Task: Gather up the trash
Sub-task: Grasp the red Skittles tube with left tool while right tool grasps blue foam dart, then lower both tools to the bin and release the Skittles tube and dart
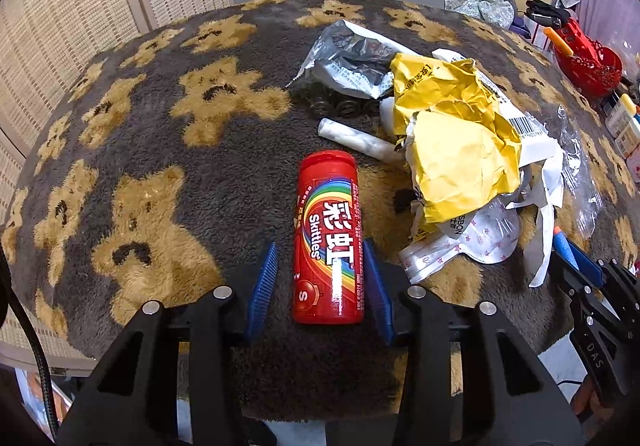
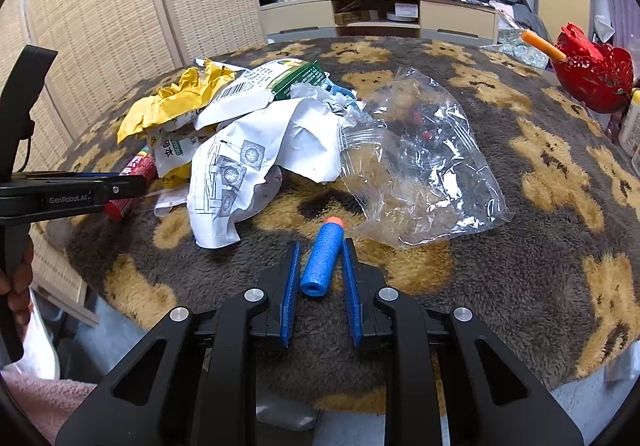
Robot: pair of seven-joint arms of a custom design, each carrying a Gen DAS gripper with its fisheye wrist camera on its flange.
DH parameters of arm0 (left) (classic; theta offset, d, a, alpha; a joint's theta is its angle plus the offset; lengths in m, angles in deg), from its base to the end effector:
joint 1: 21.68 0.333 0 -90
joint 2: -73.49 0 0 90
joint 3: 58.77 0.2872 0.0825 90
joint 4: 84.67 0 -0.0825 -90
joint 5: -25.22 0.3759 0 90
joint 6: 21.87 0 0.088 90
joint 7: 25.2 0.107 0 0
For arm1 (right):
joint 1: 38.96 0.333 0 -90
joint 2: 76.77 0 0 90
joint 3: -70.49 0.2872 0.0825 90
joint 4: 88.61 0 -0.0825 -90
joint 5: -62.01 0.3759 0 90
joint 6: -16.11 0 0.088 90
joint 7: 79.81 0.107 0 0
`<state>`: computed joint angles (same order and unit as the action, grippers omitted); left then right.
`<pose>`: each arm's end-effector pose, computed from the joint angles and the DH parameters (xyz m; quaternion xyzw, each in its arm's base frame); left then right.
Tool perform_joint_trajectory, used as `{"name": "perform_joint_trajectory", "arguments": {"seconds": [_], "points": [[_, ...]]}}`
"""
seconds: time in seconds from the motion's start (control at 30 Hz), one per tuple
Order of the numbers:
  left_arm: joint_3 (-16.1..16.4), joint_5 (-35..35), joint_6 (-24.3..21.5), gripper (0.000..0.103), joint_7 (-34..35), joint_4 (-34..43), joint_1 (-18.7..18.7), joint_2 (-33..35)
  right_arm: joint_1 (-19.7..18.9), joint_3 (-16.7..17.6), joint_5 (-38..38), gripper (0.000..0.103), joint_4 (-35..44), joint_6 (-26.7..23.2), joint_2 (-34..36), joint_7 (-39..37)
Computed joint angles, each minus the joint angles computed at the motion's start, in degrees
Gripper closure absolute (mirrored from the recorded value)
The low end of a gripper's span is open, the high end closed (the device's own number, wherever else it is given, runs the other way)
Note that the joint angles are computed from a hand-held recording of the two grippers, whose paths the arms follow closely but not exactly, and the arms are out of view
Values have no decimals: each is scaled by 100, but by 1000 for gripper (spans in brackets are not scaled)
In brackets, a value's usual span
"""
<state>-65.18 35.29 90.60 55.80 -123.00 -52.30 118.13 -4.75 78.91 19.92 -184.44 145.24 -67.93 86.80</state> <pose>0.6314 -0.4094 0.5592 -0.5089 0.8206 -0.2161 0.1446 0.4842 0.4131 0.5352 -0.5705 0.7336 -0.2497 0.2718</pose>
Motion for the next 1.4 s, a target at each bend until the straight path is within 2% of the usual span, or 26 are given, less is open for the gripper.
{"name": "perform_joint_trajectory", "arguments": {"seconds": [0.07,0.3,0.43,0.5,0.53,0.6,0.73,0.87,1.07,1.23,1.4], "points": [[-41,-46,-3,70,75,-9,15,6,34,2,-77,82,38,-93,29,31],[-36,116,369,70,226,-665,-8,-320,114,-19,-339,81,30,-177,54,306],[-85,84,527,70,290,-873,54,-426,203,-12,-482,81,234,-477,192,301],[-112,42,670,70,268,-1110,102,-571,172,-21,-340,90,235,-404,172,275],[-125,21,763,70,253,-1240,132,-656,150,-24,-275,90,195,-318,128,275],[-106,68,1052,70,140,-1667,169,-960,142,-10,-239,90,159,-260,48,267],[-205,-33,1565,70,-77,-2524,359,-1633,207,74,-248,90,237,-465,-102,193],[-387,-122,2227,70,-93,-3833,566,-2655,276,217,-307,90,91,-645,-480,312],[-734,-902,2960,70,93,-5710,938,-4069,264,518,-259,90,-368,-722,-1048,798],[-915,-1388,3142,70,352,-6878,1048,-4886,271,732,-143,90,-624,-793,-1183,1048],[-992,-1789,3097,70,542,-7618,1046,-5226,315,779,114,90,-852,-472,-1103,1177]]}}
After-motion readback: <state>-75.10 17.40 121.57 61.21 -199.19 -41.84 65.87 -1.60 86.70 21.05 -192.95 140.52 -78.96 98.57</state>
